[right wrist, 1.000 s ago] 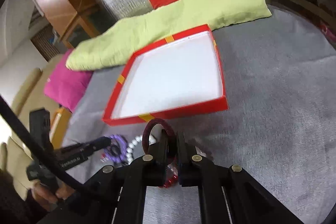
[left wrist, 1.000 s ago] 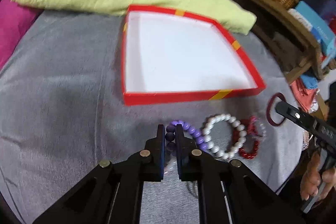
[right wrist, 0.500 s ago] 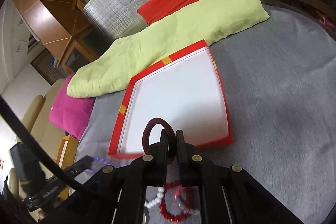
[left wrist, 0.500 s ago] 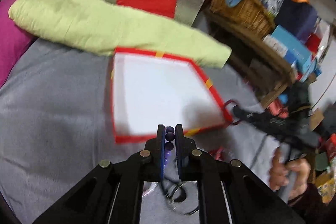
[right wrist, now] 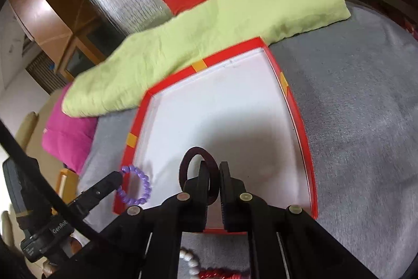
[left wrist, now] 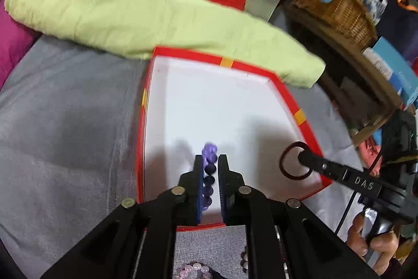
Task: Organize jewelry
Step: 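Lower both bracelets into the red box and open both grippers, then grasp the pink crystal bracelet with the right gripper and lift it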
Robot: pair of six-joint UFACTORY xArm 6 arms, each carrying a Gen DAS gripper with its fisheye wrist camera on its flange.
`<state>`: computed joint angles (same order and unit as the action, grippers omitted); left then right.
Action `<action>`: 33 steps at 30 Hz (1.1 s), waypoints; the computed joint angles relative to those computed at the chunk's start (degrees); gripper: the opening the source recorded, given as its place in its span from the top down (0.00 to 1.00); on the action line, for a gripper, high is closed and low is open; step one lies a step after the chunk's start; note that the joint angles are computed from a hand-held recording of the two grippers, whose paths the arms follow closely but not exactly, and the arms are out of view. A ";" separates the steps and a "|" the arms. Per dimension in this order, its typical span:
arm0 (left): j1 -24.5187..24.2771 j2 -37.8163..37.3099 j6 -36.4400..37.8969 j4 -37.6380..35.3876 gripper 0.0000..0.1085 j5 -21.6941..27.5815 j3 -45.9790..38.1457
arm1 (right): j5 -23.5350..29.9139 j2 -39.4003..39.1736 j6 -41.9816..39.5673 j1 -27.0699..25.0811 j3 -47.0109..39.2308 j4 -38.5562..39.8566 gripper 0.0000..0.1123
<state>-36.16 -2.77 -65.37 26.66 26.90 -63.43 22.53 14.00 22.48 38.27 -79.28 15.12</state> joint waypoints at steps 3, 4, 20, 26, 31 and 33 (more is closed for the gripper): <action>-0.42 -0.97 0.31 0.97 0.80 0.69 0.65 | 1.90 0.23 3.01 -0.48 -0.77 -3.42 0.56; -0.61 -1.68 -0.87 2.95 0.74 1.19 0.93 | 0.33 -0.85 3.14 -0.62 0.63 -2.51 0.48; -6.86 -15.07 -0.88 7.97 0.60 14.17 9.08 | -3.69 -18.18 3.94 -1.65 17.99 -6.71 0.44; -9.10 -17.15 -0.27 4.70 0.60 16.07 11.48 | -0.30 -21.53 3.62 -1.62 21.89 -5.91 0.48; -12.68 -16.76 -0.47 0.62 0.60 14.26 13.00 | 3.60 -21.49 2.31 -0.55 22.53 -5.20 0.55; -14.15 -15.77 0.08 -1.89 0.60 12.93 13.41 | 4.80 -21.22 0.76 -0.23 22.48 -4.90 0.60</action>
<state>-50.31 -18.54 -65.29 24.77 39.83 -50.02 27.33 -7.22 23.25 38.03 -56.80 10.22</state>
